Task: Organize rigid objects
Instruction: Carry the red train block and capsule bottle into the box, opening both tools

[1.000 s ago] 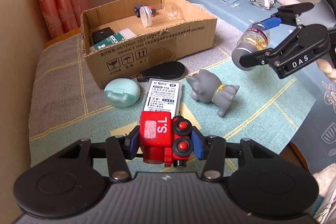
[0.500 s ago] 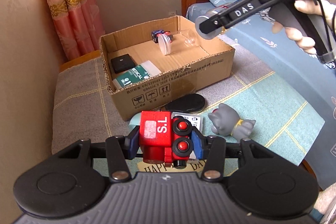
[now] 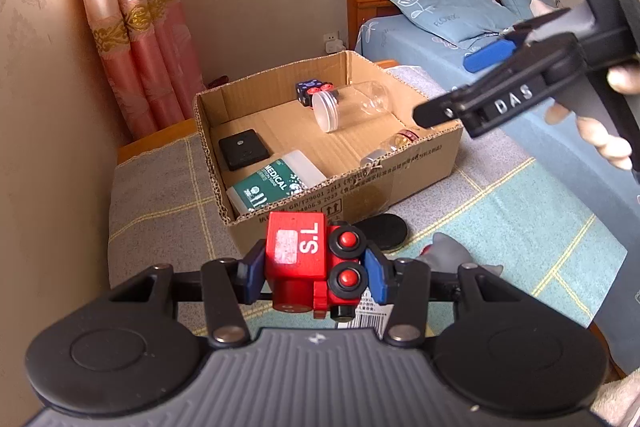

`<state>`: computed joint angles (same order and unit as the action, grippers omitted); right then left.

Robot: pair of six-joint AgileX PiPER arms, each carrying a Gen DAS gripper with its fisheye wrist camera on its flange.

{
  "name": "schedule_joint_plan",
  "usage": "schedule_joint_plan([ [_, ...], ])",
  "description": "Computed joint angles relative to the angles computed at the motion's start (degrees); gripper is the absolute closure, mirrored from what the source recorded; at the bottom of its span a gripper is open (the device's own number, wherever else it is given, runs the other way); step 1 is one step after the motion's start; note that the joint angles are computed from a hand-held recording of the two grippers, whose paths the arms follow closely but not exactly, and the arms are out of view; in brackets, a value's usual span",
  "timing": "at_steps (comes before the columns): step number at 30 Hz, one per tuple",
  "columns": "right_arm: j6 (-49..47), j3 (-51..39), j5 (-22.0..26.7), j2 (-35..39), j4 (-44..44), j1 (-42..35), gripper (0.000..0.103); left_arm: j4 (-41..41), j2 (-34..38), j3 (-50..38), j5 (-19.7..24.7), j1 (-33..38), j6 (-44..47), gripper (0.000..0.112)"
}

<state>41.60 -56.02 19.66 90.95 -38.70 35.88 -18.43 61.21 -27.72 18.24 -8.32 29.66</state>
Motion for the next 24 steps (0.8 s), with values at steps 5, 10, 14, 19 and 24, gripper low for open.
schedule_joint_plan([
  [5,14.7,4.8,3.0,-3.4,-12.0,3.3,0.000,-4.7,6.9,-6.3,0.0,1.1,4.6,0.064],
  [10,28.2,9.5,7.0,-6.2,-21.2,7.9,0.000,0.2,15.4,-15.6,0.0,-0.2,-0.6,0.064],
  [14,34.7,12.3,9.7,-7.5,-25.2,10.9,0.000,4.8,22.3,-23.2,1.3,-1.7,-6.7,0.064],
  [19,37.0,14.6,10.3,-9.7,-25.1,11.2,0.000,9.8,28.4,-30.3,2.9,-4.8,-12.7,0.064],
  [24,38.6,16.3,10.5,-12.1,-25.4,10.5,0.000,1.8,30.9,-32.3,1.2,-5.5,-8.2,0.036],
])
